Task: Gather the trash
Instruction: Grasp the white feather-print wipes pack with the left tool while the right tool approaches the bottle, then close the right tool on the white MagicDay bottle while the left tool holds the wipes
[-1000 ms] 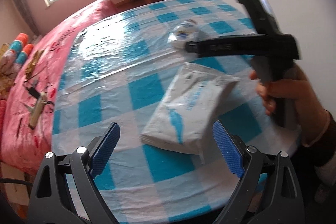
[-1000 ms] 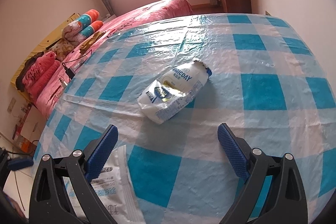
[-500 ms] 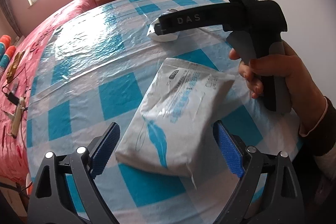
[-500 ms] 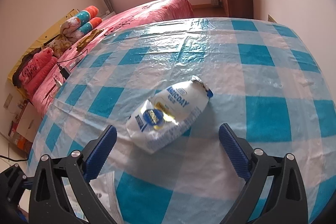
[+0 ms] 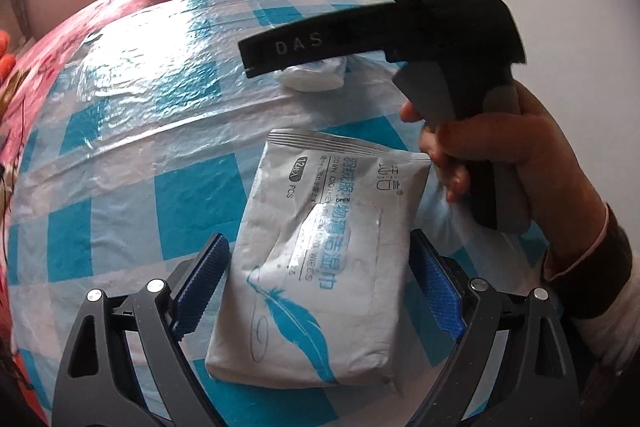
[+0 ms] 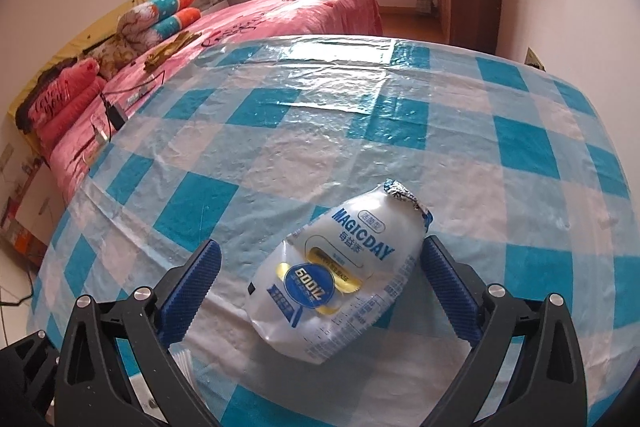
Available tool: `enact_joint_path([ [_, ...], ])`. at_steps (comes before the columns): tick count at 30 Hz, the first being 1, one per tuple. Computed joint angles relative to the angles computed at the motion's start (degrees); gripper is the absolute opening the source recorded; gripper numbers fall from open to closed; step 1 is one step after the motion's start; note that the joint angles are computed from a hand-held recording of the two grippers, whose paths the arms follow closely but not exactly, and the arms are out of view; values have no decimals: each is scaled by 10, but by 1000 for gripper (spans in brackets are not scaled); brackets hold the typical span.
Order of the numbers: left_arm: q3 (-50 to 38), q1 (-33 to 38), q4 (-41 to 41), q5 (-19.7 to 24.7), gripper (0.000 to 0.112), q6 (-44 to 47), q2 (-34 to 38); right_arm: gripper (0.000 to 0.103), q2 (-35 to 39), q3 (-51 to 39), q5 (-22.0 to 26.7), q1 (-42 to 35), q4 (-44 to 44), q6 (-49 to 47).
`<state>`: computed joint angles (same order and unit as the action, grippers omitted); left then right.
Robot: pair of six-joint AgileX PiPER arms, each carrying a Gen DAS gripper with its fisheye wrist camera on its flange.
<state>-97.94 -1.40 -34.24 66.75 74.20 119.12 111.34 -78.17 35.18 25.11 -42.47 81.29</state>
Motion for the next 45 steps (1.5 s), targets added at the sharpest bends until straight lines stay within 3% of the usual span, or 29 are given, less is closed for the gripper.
enact_joint_path([
  [8, 13, 10, -23, -18, 75, -21, -5, 96, -3, 3, 0, 5, 5, -17],
  [11, 16, 16, -31, -16, 73, -22, -6, 82, -7, 7, 19, 13, -13, 0],
  [22, -26, 31, -38, 11, 71, -57, 18, 78, -18, 23, 20, 27, -29, 13],
  [27, -45, 48, -47, 20, 71, -57, 24, 64, -26, 36, 20, 35, -46, 37],
  [33, -59, 67, -50, 20, 71, -54, 29, 64, -33, 45, 11, 43, -45, 32],
  [36, -65, 79, -50, 25, 71, -53, 33, 68, -35, 49, -26, 42, -15, -28],
  [40, -70, 97, -49, 25, 71, -54, 35, 89, -48, 71, -75, 44, 3, -33],
  [45, -88, 114, -53, 27, 71, -63, 45, 91, -44, 55, -6, 64, -3, 30],
])
